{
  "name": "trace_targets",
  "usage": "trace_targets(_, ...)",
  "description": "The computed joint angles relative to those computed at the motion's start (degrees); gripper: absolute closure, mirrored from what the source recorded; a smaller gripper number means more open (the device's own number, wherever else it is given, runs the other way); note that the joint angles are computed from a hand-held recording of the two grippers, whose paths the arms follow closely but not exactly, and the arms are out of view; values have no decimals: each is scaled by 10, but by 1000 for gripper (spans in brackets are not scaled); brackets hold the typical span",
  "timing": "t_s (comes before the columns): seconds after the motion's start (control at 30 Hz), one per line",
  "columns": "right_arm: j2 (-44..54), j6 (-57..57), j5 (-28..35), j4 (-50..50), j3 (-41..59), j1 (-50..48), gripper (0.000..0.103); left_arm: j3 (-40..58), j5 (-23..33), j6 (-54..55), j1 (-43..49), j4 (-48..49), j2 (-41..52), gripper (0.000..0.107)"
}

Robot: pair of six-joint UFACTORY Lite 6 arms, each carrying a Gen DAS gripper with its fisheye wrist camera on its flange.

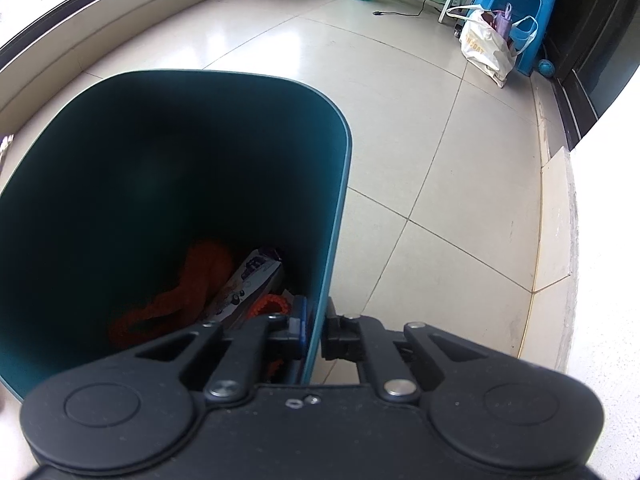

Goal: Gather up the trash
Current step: 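Carry the coffee sachet into the teal bin with the left tool, then open the left tool inside the bin and lift it out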

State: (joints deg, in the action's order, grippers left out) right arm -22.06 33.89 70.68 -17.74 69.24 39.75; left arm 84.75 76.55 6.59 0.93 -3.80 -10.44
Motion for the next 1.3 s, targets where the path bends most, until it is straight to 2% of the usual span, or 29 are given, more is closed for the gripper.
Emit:
trace_targets(0.1, -1, -1, -1, 2, -1, -4, 98, 130, 72, -35, -67, -18, 40, 86)
trace_targets(0.23, -4, 2, -2, -1, -5, -2, 98, 299, 137, -104, -160, -28, 112, 86)
trace_targets(0.3, -13, -2, -3, 2, -12, -4, 97, 374, 159, -142, -222, -24, 155, 86)
trace_targets(0.37, -20, -5, -4, 6, -17, -5, 97, 411, 159, -185, -298, 2, 184, 86)
trace_targets(0.47, -29, -24, -10, 18, -23, -25, 97, 409, 133, -239, -388, 34, 219, 86)
trace_targets(0.67, -61, -62, -18, 39, -44, -66, 97, 294, 49, -316, -483, 59, 242, 86)
trace_targets(1.0, -104, -133, -31, 78, -76, -129, 96, 260, 7, -376, -549, 68, 333, 86)
trace_targets(1.3, -120, -145, -40, 86, -93, -137, 95, 206, -29, -381, -559, 52, 311, 83)
